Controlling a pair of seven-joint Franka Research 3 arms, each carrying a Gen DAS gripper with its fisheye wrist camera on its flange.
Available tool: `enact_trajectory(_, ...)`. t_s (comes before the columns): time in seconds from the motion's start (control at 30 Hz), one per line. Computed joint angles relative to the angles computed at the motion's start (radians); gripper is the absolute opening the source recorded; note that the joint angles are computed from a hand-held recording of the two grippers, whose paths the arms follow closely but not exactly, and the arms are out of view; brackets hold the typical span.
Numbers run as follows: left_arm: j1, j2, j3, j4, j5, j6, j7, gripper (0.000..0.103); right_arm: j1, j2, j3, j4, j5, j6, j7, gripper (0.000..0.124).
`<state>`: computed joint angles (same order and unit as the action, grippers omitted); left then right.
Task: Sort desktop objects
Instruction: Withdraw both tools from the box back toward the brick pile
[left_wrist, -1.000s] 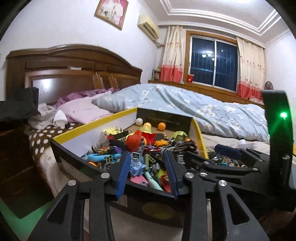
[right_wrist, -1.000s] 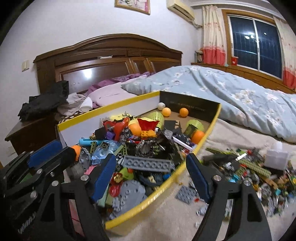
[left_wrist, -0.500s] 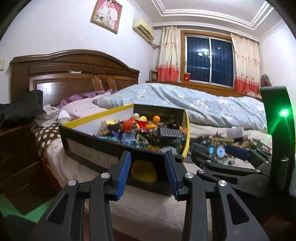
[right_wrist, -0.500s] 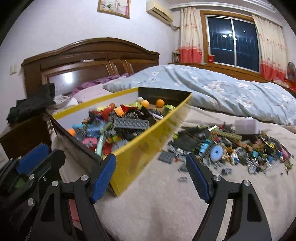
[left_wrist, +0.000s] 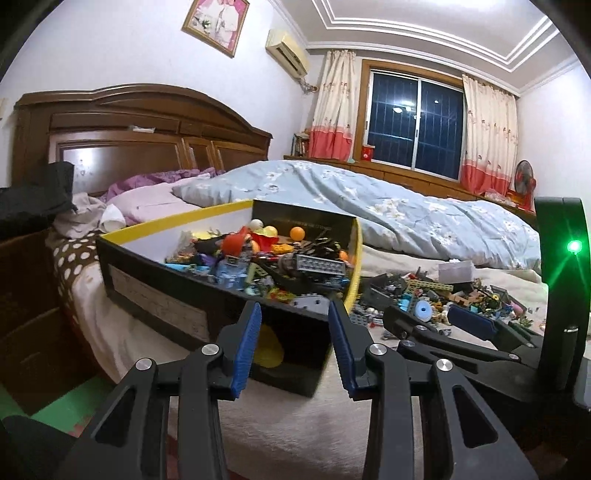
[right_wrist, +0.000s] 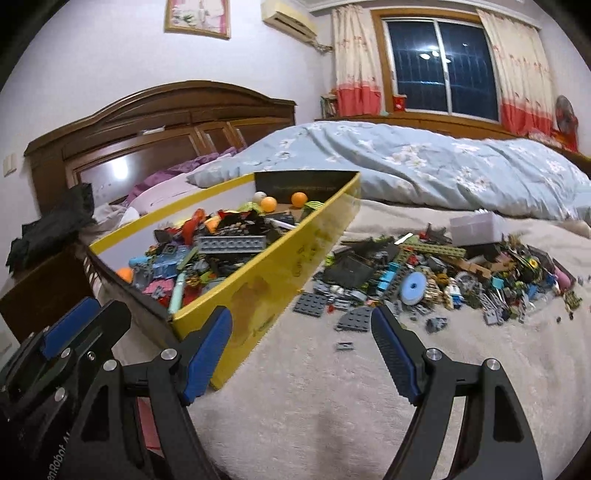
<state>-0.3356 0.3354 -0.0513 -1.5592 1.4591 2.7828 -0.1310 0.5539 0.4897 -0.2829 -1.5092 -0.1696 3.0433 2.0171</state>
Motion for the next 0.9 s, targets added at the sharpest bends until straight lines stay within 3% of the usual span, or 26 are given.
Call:
enact_trajectory(0.23, -0.032, 0.068, -0.002, 0.085, -0.075, 0.008, 0.100, 0.039, 0.066, -0.034, -0.125, -0.066, -0.070, 0.010, 0.098, 0.079)
enact_trajectory(0.57, -0.107, 0.157, 0.029, 0.195, -0.188, 0.036, 0.260, 0.039, 0.100, -0.104, -0.229, -0.178, -0.226, 0.015, 0.266, 0.079)
enact_trajectory(0.9, -0.170, 0.281, 0.038, 0.348, -0.399, 0.052, 0.488, 0.033, 0.170, -0.172, -0.385, -0.278, -0.510, -0.005, 0.566, 0.079)
